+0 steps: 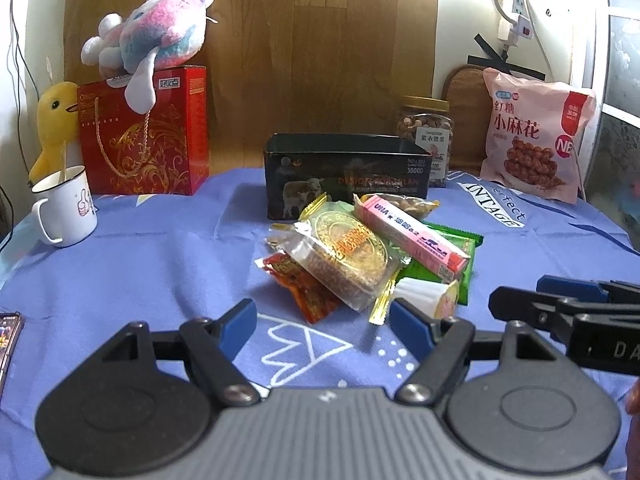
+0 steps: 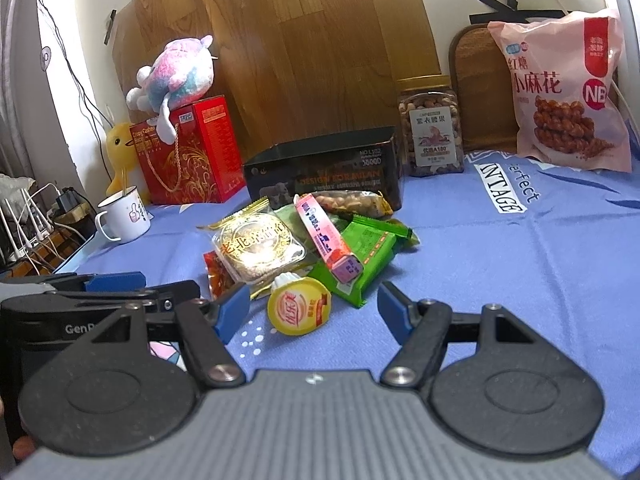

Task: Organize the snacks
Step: 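Move the left gripper toward the clear mooncake bag in the pile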

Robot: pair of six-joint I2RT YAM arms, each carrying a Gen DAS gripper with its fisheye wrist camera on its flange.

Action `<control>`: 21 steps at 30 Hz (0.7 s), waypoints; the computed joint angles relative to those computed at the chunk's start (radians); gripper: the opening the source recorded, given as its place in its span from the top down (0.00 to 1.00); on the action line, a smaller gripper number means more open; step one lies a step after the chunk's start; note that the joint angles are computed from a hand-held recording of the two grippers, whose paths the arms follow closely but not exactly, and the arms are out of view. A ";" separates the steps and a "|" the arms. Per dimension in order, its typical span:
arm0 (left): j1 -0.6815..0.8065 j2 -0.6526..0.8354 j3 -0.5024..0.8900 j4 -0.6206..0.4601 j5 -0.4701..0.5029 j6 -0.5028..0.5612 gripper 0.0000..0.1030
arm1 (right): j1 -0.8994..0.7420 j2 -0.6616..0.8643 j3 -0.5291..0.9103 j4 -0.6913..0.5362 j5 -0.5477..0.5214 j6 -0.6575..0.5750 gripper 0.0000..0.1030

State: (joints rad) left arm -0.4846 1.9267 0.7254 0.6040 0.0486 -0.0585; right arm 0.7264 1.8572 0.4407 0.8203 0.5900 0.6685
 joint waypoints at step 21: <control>0.164 0.256 0.551 -0.371 0.235 0.000 0.35 | -0.152 0.057 0.163 -0.031 -0.373 -0.238 0.42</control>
State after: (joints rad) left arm -0.3211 2.1829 1.2761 0.2333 0.2832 -0.0585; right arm 0.5743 1.9141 0.6037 0.7893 0.2172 0.4307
